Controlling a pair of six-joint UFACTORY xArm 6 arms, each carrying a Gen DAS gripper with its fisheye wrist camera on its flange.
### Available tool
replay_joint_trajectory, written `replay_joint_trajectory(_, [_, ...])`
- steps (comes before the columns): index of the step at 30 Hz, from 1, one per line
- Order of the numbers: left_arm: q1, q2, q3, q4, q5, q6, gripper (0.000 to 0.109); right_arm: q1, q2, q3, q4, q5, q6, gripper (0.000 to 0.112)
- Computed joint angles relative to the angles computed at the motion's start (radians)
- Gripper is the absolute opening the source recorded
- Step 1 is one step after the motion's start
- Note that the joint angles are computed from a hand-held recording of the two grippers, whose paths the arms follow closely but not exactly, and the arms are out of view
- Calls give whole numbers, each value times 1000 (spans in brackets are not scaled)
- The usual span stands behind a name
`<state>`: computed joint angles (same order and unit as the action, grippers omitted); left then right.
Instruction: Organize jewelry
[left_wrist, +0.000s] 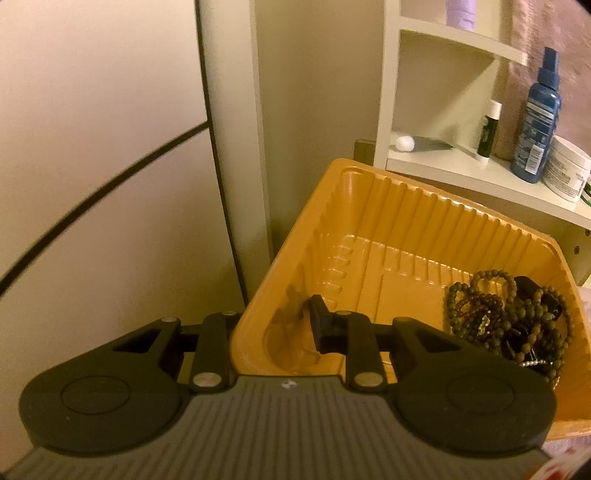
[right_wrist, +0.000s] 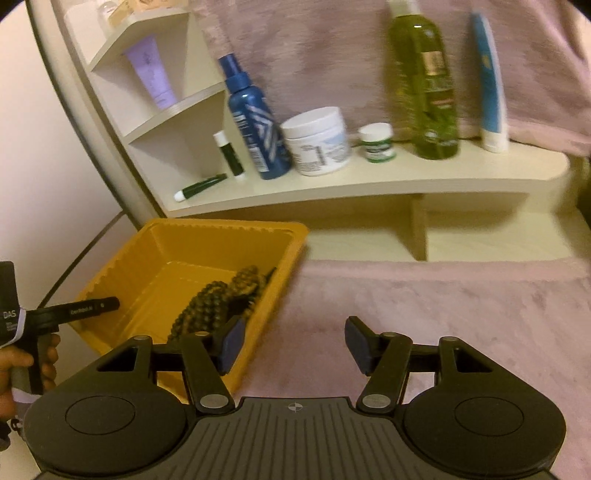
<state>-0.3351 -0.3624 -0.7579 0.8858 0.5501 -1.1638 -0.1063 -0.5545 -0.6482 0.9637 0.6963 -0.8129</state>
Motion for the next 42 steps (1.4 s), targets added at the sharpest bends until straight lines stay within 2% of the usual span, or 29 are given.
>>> replay_joint_trajectory(4, [14, 21, 3, 3, -35, -16, 25, -29, -39, 25, -35, 5, 31, 61])
replay_joint_trajectory(8, [30, 27, 15, -33, -66, 16, 34, -49, -78, 47, -75, 2, 72, 61])
replay_joint_trajectory(10, [35, 19, 25, -56, -76, 35, 43, -57, -95, 57, -86, 1, 83, 63])
replay_joint_trajectory(12, [36, 16, 30, -69, -85, 49, 46, -61, -118, 69, -101, -4, 102, 64])
replay_joint_trajectory(15, [41, -7, 49, -89, -95, 73, 64, -78, -147, 83, -107, 2, 113, 67])
replay_joint_trajectory(18, [47, -51, 72, -74, -98, 79, 66, -95, -178, 99, -110, 13, 119, 69])
replay_joint_trajectory(22, [35, -131, 102, -97, -63, 123, 67, -122, -220, 119, -131, 39, 135, 70])
replay_joint_trajectory(25, [-19, -200, 108, -90, 27, 157, 67, -139, -264, 138, -177, 59, 170, 70])
replay_joint_trajectory(27, [-71, -239, 105, -85, 90, 179, 67, -156, -287, 135, -232, 104, 213, 71])
replay_joint_trajectory(30, [-153, -286, 89, -161, 153, 232, 67, -164, -325, 135, -306, 142, 241, 71])
replay_joint_trajectory(32, [-210, -306, 76, -204, 181, 250, 67, -168, -363, 147, -337, 148, 237, 71])
replay_joint_trajectory(38, [-395, -291, 19, -211, 225, 207, 67, -186, -485, 175, -410, 186, 245, 71])
replay_joint_trajectory(42, [-493, -242, -27, -208, 250, 169, 67, -235, -515, 148, -426, 276, 259, 71])
